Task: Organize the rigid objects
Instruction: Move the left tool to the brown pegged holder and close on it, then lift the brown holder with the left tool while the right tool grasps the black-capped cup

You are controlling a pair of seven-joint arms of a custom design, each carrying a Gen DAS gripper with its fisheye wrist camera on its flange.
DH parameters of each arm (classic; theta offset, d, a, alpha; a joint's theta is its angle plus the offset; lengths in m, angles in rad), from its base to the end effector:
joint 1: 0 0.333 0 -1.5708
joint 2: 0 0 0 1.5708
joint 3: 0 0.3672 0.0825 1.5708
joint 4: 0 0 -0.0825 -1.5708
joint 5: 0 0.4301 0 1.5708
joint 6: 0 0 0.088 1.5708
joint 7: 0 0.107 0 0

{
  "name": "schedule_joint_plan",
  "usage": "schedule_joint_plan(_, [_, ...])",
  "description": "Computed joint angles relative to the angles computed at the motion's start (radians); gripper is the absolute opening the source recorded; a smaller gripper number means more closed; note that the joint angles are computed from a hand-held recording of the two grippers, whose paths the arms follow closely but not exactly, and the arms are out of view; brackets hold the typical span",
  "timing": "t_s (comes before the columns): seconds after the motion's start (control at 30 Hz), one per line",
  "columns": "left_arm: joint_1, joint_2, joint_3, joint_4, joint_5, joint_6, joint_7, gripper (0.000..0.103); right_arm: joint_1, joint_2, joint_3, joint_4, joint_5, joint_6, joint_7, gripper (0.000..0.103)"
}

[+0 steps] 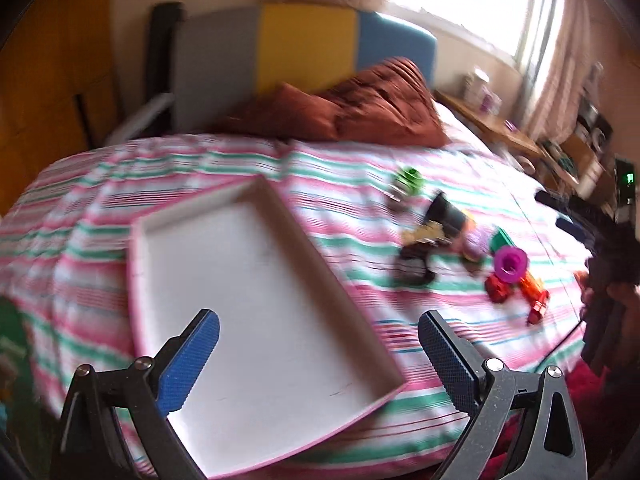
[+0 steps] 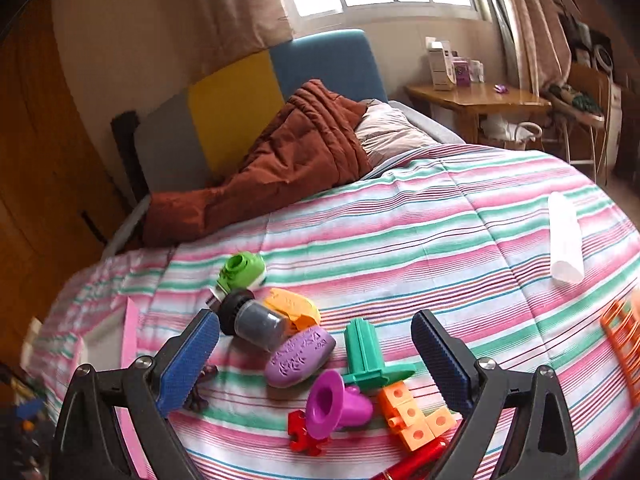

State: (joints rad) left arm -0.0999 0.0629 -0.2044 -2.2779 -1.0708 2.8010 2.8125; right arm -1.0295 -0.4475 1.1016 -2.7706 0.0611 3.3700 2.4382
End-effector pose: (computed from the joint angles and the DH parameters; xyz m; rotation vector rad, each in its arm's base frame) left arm 0.5668 -0.1337 0.3799 -1.3057 2.4581 -0.9703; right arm 0.4464 0.0274 0.3850 -0.9699 2.1732 -0.7797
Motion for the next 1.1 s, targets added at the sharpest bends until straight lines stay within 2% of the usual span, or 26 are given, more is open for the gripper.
schedule_joint_plan(0.13, [-0.026, 0.051, -0.019, 0.054, 0.153, -0.093, -0.152, 0.096, 0.055, 0.027, -0.058, -0.014, 0.015, 0.018, -0.002, 0.099])
schedule_joint_plan(0.23, [-0.045, 0.093, -0.045, 0.092, 0.22, -0.119, -0.229, 0.085, 0.062, 0.04, -0.059, -0.009, 0.044, 0.022, -0.035, 0.099])
schedule_joint_plan(0.3, [-0.061, 0.125, -0.062, 0.112, 0.273, -0.105, -0.275, 0.075, 0.062, 0.038, -0.054, -0.008, 0.061, 0.026, -0.051, 0.099])
schedule_joint_plan(0.43, [-0.082, 0.207, -0.085, 0.148, 0.376, -0.055, -0.38, 0.064, 0.055, 0.034, -0.04, -0.008, 0.094, 0.041, -0.078, 0.099])
schedule_joint_plan(0.5, [-0.085, 0.245, -0.096, 0.169, 0.424, -0.037, -0.433, 0.052, 0.057, 0.031, -0.039, -0.01, 0.111, 0.045, -0.088, 0.099])
schedule_joint_plan(0.6, [-0.077, 0.292, -0.119, 0.196, 0.459, 0.009, -0.497, 0.052, 0.063, 0.045, -0.045, -0.011, 0.13, 0.059, -0.105, 0.099])
schedule_joint_plan(0.67, [-0.06, 0.317, -0.147, 0.206, 0.464, 0.044, -0.52, 0.051, 0.065, 0.055, -0.044, -0.009, 0.151, 0.061, -0.122, 0.099])
schedule_joint_plan(0.73, [-0.054, 0.336, -0.165, 0.208, 0.496, 0.1, -0.537, 0.041, 0.063, 0.061, -0.039, -0.006, 0.17, 0.059, -0.141, 0.099])
schedule_joint_plan(0.77, [-0.037, 0.346, -0.186, 0.21, 0.503, 0.121, -0.528, 0.025, 0.063, 0.063, -0.038, -0.005, 0.176, 0.057, -0.149, 0.099])
schedule_joint_plan(0.8, [-0.028, 0.354, -0.198, 0.209, 0.517, 0.137, -0.53, 0.02, 0.064, 0.064, -0.037, -0.004, 0.182, 0.056, -0.155, 0.099])
schedule_joint_plan(0.9, [0.039, 0.372, -0.27, 0.198, 0.521, 0.182, -0.503, 0.02, 0.07, 0.068, -0.042, -0.004, 0.195, 0.052, -0.167, 0.097])
schedule_joint_plan(0.97, [0.061, 0.37, -0.293, 0.183, 0.544, 0.203, -0.504, 0.019, 0.076, 0.081, -0.05, 0.001, 0.197, 0.042, -0.177, 0.091])
schedule_joint_plan(1.03, [0.089, 0.359, -0.313, 0.172, 0.557, 0.19, -0.517, 0.018, 0.089, 0.098, -0.065, 0.005, 0.193, 0.03, -0.183, 0.088])
schedule_joint_plan(1.07, [0.115, 0.355, -0.338, 0.167, 0.55, 0.186, -0.503, 0.013, 0.091, 0.103, -0.066, 0.006, 0.193, 0.025, -0.186, 0.087])
schedule_joint_plan(1.1, [0.144, 0.345, -0.366, 0.153, 0.537, 0.194, -0.48, 0.013, 0.086, 0.102, -0.06, 0.009, 0.191, 0.015, -0.19, 0.086])
